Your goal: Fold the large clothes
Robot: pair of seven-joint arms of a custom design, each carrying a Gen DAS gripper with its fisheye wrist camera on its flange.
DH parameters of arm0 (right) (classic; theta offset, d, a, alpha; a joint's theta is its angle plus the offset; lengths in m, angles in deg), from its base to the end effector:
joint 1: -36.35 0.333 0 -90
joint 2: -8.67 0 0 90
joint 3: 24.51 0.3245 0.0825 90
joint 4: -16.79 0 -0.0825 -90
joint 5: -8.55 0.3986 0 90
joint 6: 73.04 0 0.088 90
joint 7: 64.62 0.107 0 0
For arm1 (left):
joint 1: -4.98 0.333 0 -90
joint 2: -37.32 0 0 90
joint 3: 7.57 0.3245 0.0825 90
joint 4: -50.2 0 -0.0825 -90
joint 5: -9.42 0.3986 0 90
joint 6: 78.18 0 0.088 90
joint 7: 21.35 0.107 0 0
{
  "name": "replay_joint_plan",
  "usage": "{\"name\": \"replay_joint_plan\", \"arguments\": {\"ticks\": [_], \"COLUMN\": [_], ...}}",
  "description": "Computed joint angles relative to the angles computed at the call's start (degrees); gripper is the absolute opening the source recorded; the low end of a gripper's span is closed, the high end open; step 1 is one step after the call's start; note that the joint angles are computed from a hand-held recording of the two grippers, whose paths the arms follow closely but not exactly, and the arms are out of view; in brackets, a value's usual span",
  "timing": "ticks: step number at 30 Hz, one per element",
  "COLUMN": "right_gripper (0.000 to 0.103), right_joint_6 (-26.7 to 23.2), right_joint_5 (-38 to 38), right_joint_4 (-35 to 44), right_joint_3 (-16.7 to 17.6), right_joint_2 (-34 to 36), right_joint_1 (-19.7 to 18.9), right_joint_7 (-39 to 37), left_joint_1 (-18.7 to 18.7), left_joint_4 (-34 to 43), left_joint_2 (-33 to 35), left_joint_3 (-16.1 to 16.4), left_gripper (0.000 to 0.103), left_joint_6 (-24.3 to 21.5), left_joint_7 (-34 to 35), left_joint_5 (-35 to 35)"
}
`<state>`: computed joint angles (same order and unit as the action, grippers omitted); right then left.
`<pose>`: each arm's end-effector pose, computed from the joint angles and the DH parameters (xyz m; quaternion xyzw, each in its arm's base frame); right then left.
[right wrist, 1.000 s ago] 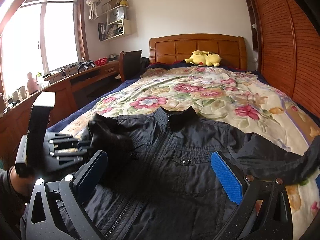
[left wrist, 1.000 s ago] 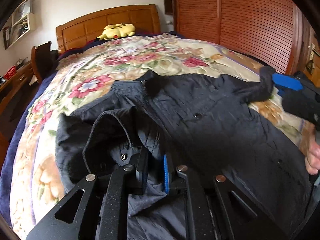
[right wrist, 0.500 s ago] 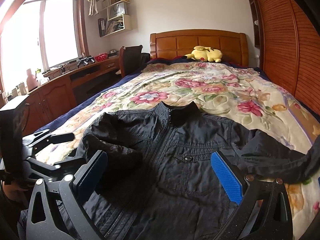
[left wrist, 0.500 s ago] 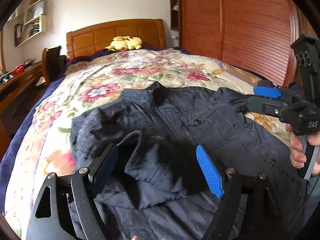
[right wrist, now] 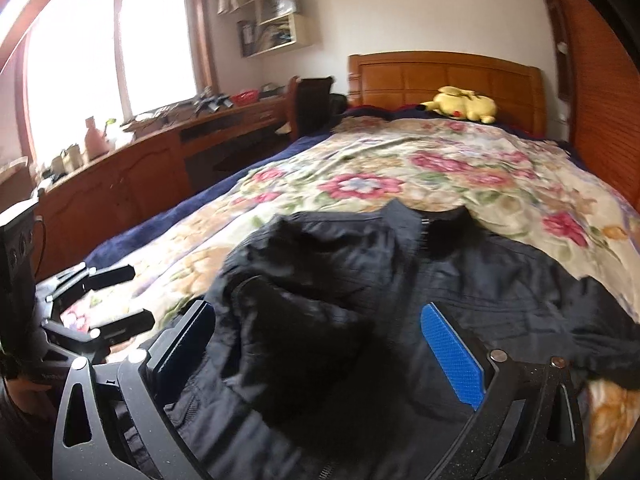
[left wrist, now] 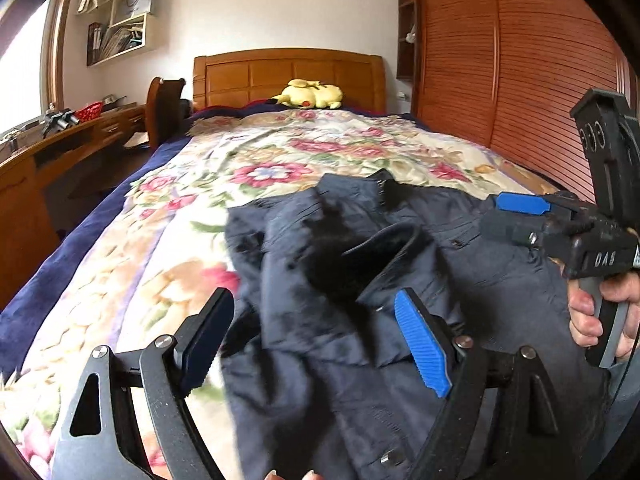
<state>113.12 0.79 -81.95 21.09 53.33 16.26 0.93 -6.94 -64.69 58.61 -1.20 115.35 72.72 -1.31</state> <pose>0.7066 0.2077 0.3490 -0.7662 0.4139 -0.2000 0.4491 0.6645 -0.0513 0.3921 -0.6228 0.6175 -0.3501 0.3290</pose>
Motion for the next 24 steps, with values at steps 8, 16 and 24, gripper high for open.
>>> {"name": "replay_joint_plan", "arguments": {"ticks": [8, 16, 24], "right_gripper": [0.079, 0.022, 0.019], "right_joint_6": [-10.1, -7.4, 4.7], "right_joint_5": [2.7, 5.1, 8.1], "right_joint_4": [8.5, 9.7, -1.6], "right_joint_3": [-4.6, -17.6, -15.5], "right_joint_2": [4.1, 1.1, -6.1], "right_joint_1": [6.3, 17.3, 13.2], "right_joint_7": [-5.1, -6.5, -3.3], "left_joint_1": [3.3, 3.6, 10.6], "left_joint_4": [-2.8, -3.4, -6.2], "left_joint_2": [-0.9, -0.8, -2.7], "left_joint_3": [-1.2, -1.1, -8.1], "left_gripper": [0.083, 0.083, 0.083], "left_joint_6": [2.3, 2.2, 3.7], "left_joint_7": [-0.4, 0.8, -1.2], "left_joint_5": [-1.0, -1.9, 3.1]}}
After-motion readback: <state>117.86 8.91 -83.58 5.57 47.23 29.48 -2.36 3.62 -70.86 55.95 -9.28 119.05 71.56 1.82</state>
